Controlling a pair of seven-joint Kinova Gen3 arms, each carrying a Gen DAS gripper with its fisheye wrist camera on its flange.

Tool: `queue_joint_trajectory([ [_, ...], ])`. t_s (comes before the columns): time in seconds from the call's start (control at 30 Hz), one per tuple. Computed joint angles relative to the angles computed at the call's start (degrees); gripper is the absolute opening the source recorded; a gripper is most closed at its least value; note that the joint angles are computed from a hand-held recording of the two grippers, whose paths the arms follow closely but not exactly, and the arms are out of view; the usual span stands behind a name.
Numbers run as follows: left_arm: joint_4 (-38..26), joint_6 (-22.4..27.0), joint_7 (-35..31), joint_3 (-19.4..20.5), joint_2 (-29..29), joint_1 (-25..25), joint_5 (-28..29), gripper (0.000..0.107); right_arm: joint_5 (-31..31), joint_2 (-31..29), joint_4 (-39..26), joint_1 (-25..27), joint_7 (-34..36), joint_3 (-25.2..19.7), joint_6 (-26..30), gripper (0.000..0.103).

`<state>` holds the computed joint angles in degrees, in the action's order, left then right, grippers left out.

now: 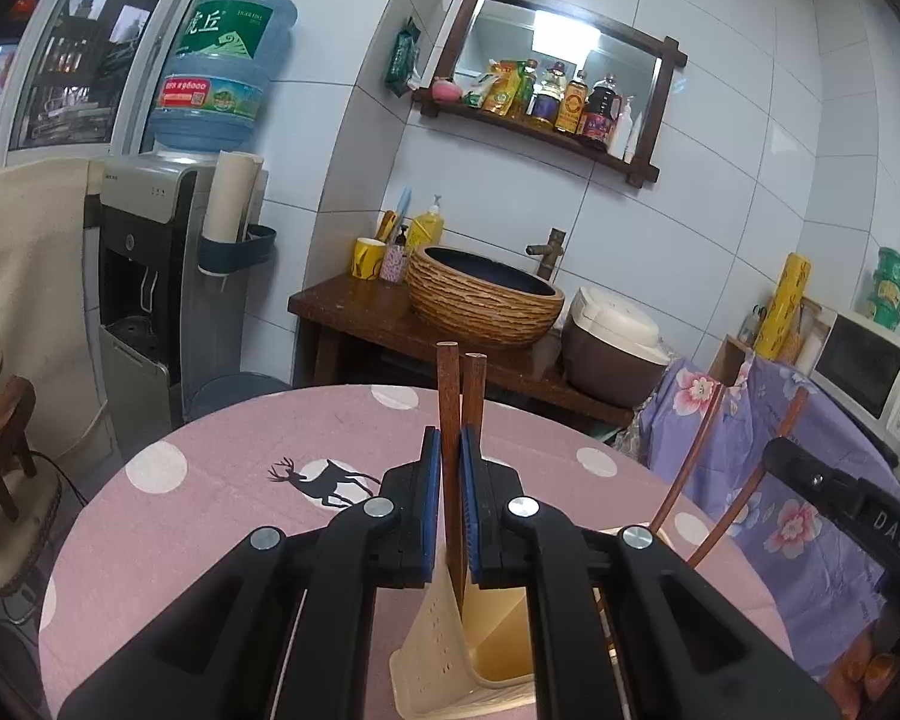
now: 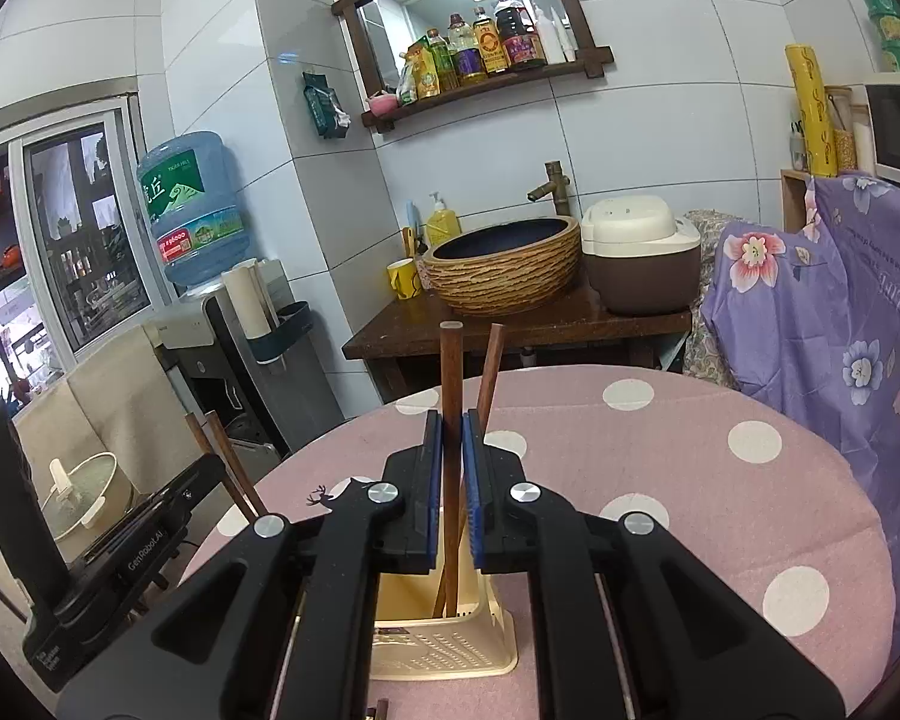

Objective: Organize utensils
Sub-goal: 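Lower the left chopstick into the holder and release while the right releases its chopstick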

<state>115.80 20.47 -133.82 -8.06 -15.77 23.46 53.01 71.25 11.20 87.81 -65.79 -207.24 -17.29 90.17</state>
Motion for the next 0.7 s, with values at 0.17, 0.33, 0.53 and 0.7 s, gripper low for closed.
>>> queue_joint_trajectory([
  [0.17,-0.85,3.69,1.36,0.21,-0.54,-1.51,-2.03,0.014,0.14,-0.31,1.07,-0.34,-0.69,-0.51,0.11,0.008],
  [0.33,1.49,7.92,-2.87,-3.09,-3.81,-1.44,0.28,0.052,0.3,0.7,1.22,-3.37,-2.04,-1.59,4.73,0.043],
  [0.53,5.0,14.94,-0.31,-2.79,-7.6,-6.66,-8.09,0.053,-5.26,2.39,1.18,-7.1,-3.02,-2.63,7.27,0.054],
  [0.7,10.25,16.5,1.43,-2.19,-9.42,-10.0,-14.51,0.051,-13.86,3.76,3.68,-8.14,-6.67,-3.31,0.15,0.054],
])
